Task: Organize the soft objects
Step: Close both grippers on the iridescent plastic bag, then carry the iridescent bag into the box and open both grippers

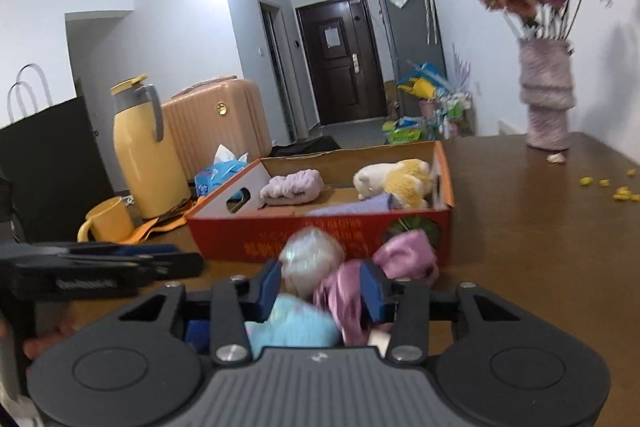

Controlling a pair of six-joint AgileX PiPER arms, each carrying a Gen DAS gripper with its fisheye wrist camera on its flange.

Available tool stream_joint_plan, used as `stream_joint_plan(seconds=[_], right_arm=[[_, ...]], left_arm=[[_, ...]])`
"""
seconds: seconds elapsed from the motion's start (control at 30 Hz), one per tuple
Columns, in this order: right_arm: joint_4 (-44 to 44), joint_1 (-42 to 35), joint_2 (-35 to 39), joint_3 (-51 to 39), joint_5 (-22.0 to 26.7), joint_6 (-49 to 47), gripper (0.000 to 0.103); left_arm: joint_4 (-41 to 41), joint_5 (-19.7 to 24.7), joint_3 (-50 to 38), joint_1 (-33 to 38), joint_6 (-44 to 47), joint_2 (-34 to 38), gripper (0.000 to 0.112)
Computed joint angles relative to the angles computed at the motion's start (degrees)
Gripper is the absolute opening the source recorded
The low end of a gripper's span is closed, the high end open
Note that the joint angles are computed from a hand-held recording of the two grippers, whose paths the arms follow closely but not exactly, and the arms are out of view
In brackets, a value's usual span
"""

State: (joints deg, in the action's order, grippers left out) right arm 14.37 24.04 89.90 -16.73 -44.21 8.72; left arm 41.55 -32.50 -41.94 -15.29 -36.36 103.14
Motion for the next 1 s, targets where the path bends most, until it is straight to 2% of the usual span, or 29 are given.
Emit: stream_joint_plan(seconds=[0.07, 0.13, 0.17, 0.3, 0.37, 0.4, 0.43, 0.47, 0.57, 0.63, 0.73, 0.87, 1.0], right_arm=[[-9.5, -5.2, 5.3, -5.9, 1.9, 5.3, 0.038], [-13.6, -7.2, 9.6, -11.0, 4.2, 7.9, 0.038], [-15.2, -8.0, 11.7, -13.5, 5.4, 8.8, 0.038], [-22.5, -10.3, 18.4, -20.8, 8.6, 14.2, 0.038], [-25.1, -11.2, 21.1, -22.8, 8.3, 16.8, 0.035], [-26.4, -11.8, 22.2, -23.2, 7.3, 18.3, 0.022], [-28.4, -12.5, 23.2, -23.6, 6.3, 20.2, 0.015], [-30.3, -13.1, 23.5, -23.7, 5.6, 21.9, 0.013], [-29.5, -12.4, 23.6, -23.3, 5.1, 20.2, 0.005], [-26.7, -11.3, 22.3, -22.1, 4.7, 18.2, 0.004], [-21.1, -8.7, 16.6, -16.7, 1.2, 13.2, 0.004], [-12.6, -3.5, 5.5, -7.6, -2.3, 5.7, 0.004], [0.4, 4.6, -6.1, -0.1, -2.3, -3.2, 0.004]], left_arm=[[9.3, 4.1, -8.7, -0.4, -11.5, 4.9, 0.045], [18.3, 7.5, -16.2, -0.4, -22.9, 9.7, 0.041], [23.2, 7.7, -19.4, 0.0, -28.6, 12.2, 0.039], [43.3, 2.5, -29.2, 2.7, -51.6, 19.2, 0.039], [48.9, 0.0, -32.2, 3.7, -58.6, 21.1, 0.033], [49.4, -1.7, -33.0, 4.2, -58.6, 22.1, 0.03], [49.1, -3.2, -33.1, 4.4, -58.1, 22.6, 0.02], [48.7, -4.3, -33.1, 4.6, -57.4, 22.9, 0.016], [43.3, -3.4, -30.1, 3.8, -49.7, 21.2, 0.012], [40.4, -2.9, -27.3, 3.3, -46.8, 18.9, 0.011], [33.0, -5.2, -19.4, 3.9, -38.4, 12.4, 0.011], [26.4, -8.9, -8.2, 4.2, -29.2, 1.4, 0.011], [23.8, -9.7, -0.4, 2.6, -25.5, -7.9, 0.011]])
